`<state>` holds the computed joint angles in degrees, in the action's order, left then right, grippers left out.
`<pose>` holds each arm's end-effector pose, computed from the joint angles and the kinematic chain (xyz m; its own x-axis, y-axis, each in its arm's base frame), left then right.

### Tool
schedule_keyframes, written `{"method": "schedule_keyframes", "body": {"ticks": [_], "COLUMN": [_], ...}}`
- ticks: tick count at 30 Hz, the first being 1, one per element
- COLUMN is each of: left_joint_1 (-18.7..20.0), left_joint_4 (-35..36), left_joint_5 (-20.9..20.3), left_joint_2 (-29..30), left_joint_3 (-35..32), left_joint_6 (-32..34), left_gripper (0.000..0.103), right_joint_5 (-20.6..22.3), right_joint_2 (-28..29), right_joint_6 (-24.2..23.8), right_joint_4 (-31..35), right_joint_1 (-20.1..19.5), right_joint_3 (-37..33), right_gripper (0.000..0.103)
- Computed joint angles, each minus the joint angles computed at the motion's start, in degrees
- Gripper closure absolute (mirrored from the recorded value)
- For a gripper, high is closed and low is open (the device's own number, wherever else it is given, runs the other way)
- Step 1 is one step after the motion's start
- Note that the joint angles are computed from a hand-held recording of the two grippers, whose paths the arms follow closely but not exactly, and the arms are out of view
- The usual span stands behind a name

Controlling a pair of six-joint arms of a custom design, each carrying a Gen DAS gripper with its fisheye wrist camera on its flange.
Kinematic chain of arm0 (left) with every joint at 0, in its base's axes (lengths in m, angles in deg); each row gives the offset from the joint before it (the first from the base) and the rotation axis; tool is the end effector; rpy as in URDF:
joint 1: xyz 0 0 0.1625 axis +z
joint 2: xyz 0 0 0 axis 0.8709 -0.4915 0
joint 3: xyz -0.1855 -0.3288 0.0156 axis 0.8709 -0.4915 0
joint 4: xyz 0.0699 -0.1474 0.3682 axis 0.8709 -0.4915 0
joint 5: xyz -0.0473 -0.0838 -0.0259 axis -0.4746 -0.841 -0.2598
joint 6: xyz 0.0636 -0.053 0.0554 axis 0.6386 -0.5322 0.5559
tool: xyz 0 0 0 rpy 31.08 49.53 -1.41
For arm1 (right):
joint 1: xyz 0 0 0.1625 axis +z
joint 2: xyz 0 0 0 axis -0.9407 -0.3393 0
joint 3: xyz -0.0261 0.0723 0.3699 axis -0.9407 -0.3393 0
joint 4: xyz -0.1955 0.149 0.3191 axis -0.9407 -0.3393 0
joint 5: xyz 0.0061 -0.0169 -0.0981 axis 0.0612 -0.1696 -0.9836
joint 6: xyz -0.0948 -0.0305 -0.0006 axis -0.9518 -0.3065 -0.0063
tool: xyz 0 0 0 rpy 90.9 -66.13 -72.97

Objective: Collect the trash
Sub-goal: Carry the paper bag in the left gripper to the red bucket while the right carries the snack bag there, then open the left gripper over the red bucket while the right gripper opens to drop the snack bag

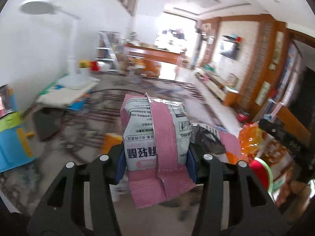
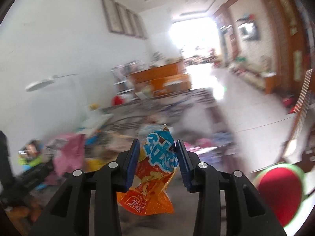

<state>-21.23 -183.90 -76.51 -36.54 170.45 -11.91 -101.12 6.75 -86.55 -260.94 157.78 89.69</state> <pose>-0.3426 -0.5498 0.0798 -0.8168 0.1799 -0.5482 0.5471 0.5429 -0.6371 0.0948 -0.5501 0.3266 -0.8517 -0.0659 0.5199 -0.4865 0.4686 -0.7374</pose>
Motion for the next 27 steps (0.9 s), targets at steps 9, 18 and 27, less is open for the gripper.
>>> {"method": "schedule_keyframes", "body": {"ticks": [9, 18, 27], "left_joint_1": [-0.7, -1.1, -2.2], "left_joint_4": [11.7, 27.4, 34.4], "left_joint_5": [-17.3, -26.7, -29.0], "left_joint_2": [13.3, 28.8, 36.0], "left_joint_3": [-15.0, -37.9, -47.4], "left_joint_6": [0.5, 3.1, 8.7], "left_gripper": [0.055, 0.055, 0.028], "right_joint_5": [-10.2, -18.1, -22.7], "right_joint_2": [-6.9, -7.6, -6.7], "right_joint_6": [4.6, 12.7, 13.3], "right_joint_4": [-8.2, -9.5, -13.7], "right_joint_1": [-8.7, -13.4, -13.5], "right_joint_3": [0.9, -1.9, -2.1], "right_gripper": [0.066, 0.064, 0.044]}}
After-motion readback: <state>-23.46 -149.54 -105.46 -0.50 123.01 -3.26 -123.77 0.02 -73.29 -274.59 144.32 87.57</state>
